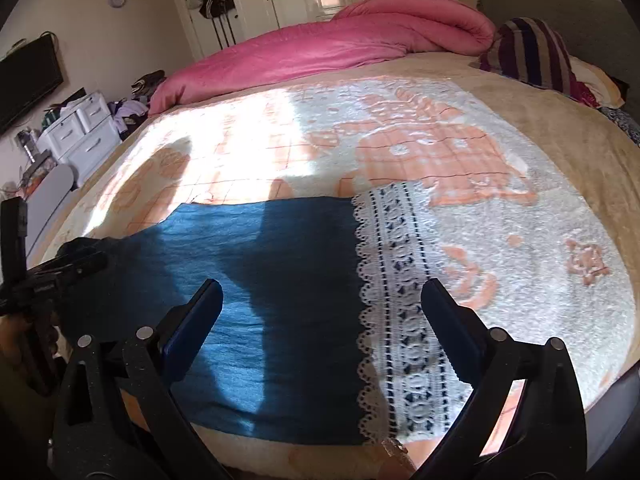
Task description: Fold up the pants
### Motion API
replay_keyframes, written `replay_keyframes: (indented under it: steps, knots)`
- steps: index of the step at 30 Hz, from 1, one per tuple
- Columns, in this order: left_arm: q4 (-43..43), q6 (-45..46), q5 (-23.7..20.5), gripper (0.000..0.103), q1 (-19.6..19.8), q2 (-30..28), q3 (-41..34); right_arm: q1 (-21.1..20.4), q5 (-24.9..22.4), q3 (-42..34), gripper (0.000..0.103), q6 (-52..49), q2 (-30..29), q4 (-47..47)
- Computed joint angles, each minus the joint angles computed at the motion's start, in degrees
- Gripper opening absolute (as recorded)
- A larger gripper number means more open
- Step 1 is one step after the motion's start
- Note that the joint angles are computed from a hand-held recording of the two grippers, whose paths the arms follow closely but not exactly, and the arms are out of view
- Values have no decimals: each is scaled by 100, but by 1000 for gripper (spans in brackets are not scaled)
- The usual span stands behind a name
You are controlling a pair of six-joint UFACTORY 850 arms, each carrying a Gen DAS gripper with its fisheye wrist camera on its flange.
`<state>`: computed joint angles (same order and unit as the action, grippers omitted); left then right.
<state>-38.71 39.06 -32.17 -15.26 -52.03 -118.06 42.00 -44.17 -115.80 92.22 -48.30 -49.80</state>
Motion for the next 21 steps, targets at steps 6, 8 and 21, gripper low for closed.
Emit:
replay_keyframes:
  steps: [6, 8, 21]
  knots:
    - [-85, 189, 147, 93, -62, 252, 207, 37, -75, 646, 94, 918, 453, -641]
    - [-111, 228, 177, 93, -85, 313, 242, 55, -111, 799, 94, 1093, 557, -764]
    - [35, 253, 171, 93, -358, 376, 14, 136, -250, 1645, 94, 1951, 1144, -1468]
